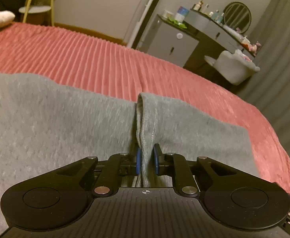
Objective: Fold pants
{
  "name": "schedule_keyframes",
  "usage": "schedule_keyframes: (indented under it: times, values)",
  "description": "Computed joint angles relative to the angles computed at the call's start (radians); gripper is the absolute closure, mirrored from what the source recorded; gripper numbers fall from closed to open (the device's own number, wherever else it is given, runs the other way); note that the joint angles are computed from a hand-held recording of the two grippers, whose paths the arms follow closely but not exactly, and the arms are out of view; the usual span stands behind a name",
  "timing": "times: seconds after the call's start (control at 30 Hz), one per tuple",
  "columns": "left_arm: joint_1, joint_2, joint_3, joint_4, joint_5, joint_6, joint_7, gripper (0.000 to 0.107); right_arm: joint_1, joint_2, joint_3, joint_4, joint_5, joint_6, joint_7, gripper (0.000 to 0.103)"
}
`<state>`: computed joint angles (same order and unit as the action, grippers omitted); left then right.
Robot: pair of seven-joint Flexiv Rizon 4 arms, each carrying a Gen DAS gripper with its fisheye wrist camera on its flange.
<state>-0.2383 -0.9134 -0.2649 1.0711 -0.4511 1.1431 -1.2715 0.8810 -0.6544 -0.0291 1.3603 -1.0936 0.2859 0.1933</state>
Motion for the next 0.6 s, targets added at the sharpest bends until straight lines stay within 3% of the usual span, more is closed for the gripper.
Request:
schedule_keyframes:
  times: [0.03,0.13,0.3,0.33,0.37,0.43,0.53,0.6]
  values:
    - [0.001,0.005,-0.004,0.007,0.001,0.007,0.008,0.091,-0.008,0.004,0.004,0.007,-0.005,0.031,0.002,0.060]
    - [-0.002,0.010,-0.002,0.018,0.011,0.031,0.024,0.092,-0.028,0.017,0.013,0.029,0.000,0.097,0.022,0.068]
    - [-0.020,-0.026,0.035,-0.027,0.031,-0.007,-0.026,0.084,-0.070,0.004,0.041,0.017,0.124,0.146,0.004,0.069]
    - [-0.019,-0.023,0.033,-0.015,0.031,0.011,-0.030,0.072,-0.063,0.001,0.030,0.018,0.118,0.149,0.010,0.068]
    - [-0.025,-0.018,0.048,-0.004,0.040,0.032,-0.046,0.052,-0.059,-0.003,0.022,0.016,0.113,0.146,0.002,0.067]
    - [-0.025,-0.006,0.059,0.046,0.057,0.123,-0.065,0.030,-0.045,-0.020,0.010,-0.003,0.108,0.123,-0.022,0.066]
    - [0.009,0.037,0.024,0.143,0.053,0.207,-0.074,0.025,-0.041,-0.020,0.001,0.006,0.096,0.132,-0.017,0.064]
    - [0.022,0.075,0.033,0.213,0.032,0.284,-0.134,0.023,-0.045,-0.004,0.002,0.029,0.089,0.158,0.014,0.062]
